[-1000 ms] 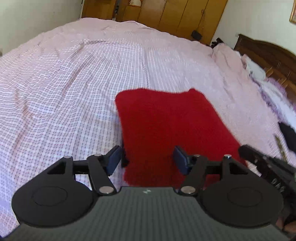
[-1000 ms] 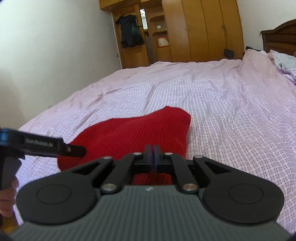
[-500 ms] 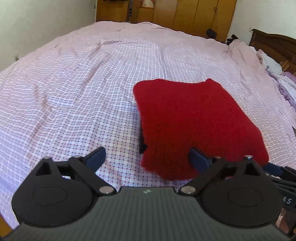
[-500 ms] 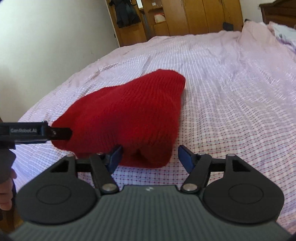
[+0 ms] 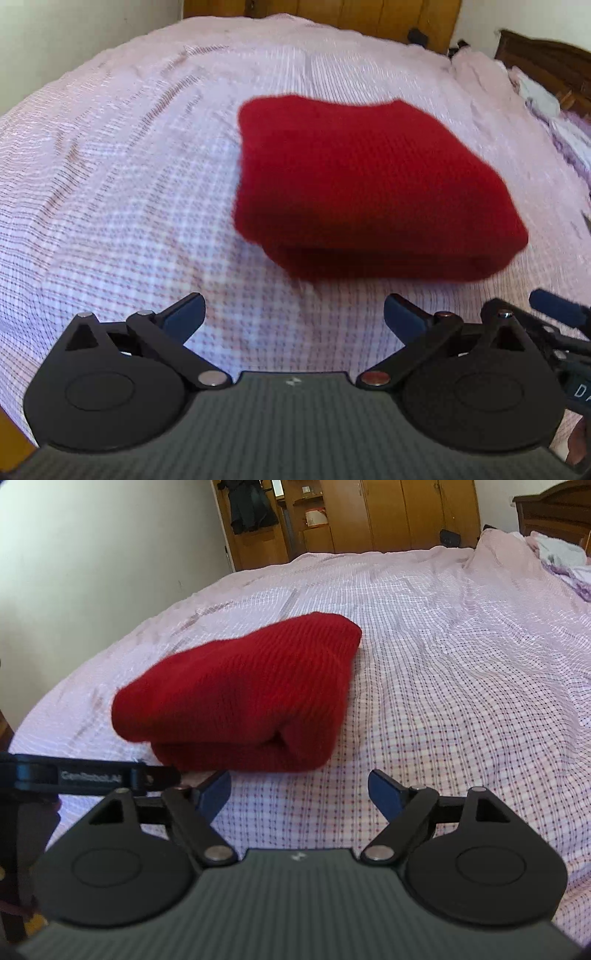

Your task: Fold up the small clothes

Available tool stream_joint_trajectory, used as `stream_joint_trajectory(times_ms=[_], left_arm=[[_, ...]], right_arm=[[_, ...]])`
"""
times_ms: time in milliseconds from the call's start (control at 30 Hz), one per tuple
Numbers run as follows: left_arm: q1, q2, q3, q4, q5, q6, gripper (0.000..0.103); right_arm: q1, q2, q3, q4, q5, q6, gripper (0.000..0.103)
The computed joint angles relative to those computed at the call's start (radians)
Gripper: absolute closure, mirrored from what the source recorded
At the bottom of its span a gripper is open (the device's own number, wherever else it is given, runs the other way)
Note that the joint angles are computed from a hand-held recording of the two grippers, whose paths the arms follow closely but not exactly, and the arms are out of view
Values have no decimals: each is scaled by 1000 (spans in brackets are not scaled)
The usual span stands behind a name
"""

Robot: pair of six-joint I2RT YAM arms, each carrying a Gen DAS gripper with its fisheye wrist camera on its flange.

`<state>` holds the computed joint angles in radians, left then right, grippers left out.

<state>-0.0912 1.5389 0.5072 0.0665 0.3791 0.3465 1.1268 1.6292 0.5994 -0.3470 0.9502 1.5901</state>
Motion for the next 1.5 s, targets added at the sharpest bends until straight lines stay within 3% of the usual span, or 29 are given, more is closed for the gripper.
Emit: stream_joint_trajectory(times_ms=[400, 1500], left_arm=[[-65, -46, -105, 101, -71, -10, 0], [-68, -90, -116, 86, -97, -24, 0]], right_arm=[[26, 60, 36, -44, 5, 84, 20], [28, 68, 44, -38, 5, 92, 20]])
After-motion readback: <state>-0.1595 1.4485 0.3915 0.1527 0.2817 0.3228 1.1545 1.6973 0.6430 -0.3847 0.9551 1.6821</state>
